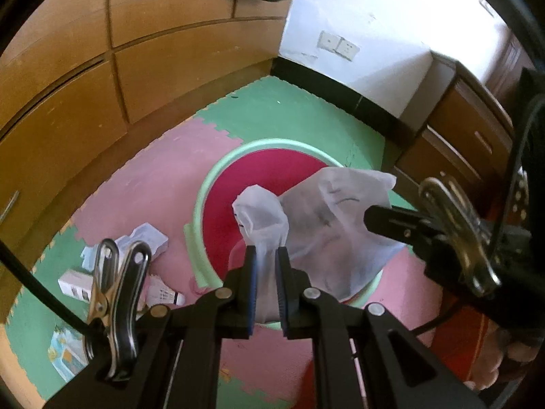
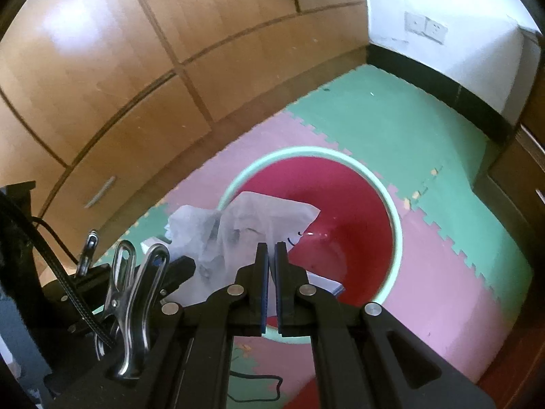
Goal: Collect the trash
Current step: 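Lift the clear plastic bag with both tools and carry it over the red bucket, then open both tools to drop the bag into the red bucket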
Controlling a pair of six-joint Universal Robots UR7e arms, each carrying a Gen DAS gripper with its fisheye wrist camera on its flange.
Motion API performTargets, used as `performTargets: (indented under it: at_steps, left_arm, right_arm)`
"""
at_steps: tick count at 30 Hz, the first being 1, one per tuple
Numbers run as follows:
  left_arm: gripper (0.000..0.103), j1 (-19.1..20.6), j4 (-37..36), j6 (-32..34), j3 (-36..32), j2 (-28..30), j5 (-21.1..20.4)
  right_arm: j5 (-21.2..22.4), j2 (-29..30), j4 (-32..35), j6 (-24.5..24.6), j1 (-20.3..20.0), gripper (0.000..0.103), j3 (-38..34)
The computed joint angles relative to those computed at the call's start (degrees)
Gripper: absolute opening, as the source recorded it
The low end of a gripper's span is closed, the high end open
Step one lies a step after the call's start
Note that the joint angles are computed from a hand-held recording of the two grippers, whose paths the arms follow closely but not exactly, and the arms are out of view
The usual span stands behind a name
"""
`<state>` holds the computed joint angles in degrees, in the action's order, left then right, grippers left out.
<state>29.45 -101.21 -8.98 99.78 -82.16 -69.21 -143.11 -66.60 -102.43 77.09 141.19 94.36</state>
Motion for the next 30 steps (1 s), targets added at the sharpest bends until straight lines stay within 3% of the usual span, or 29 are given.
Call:
performTargets:
  at_steps: [7, 22, 28, 30]
  left_arm:
    - [0.01, -0.1, -4.0, 2.7, 3.3, 0.9, -0.7]
    - [0.01, -0.1, -5.1, 3.0, 6.4, 1.7, 0.0]
    - [0.018, -0.1, -4.4, 2.3, 6.2, 1.8, -0.1]
    - [0.025, -0.2, -4.1, 2.2, 6.0, 1.9, 0.1]
  right_arm:
    - [-1.2, -2.6, 1.8, 5.2, -0.8, 0.004, 3.1]
    - [0.9, -3.9, 4.3, 7.6, -2.0, 0.005, 5.3]
    - [1.3, -3.7, 6.7, 9.2, -2.3, 0.014, 4.8]
    - [1.1, -3.7, 7.3, 10.2, -2.2, 0.018, 4.7]
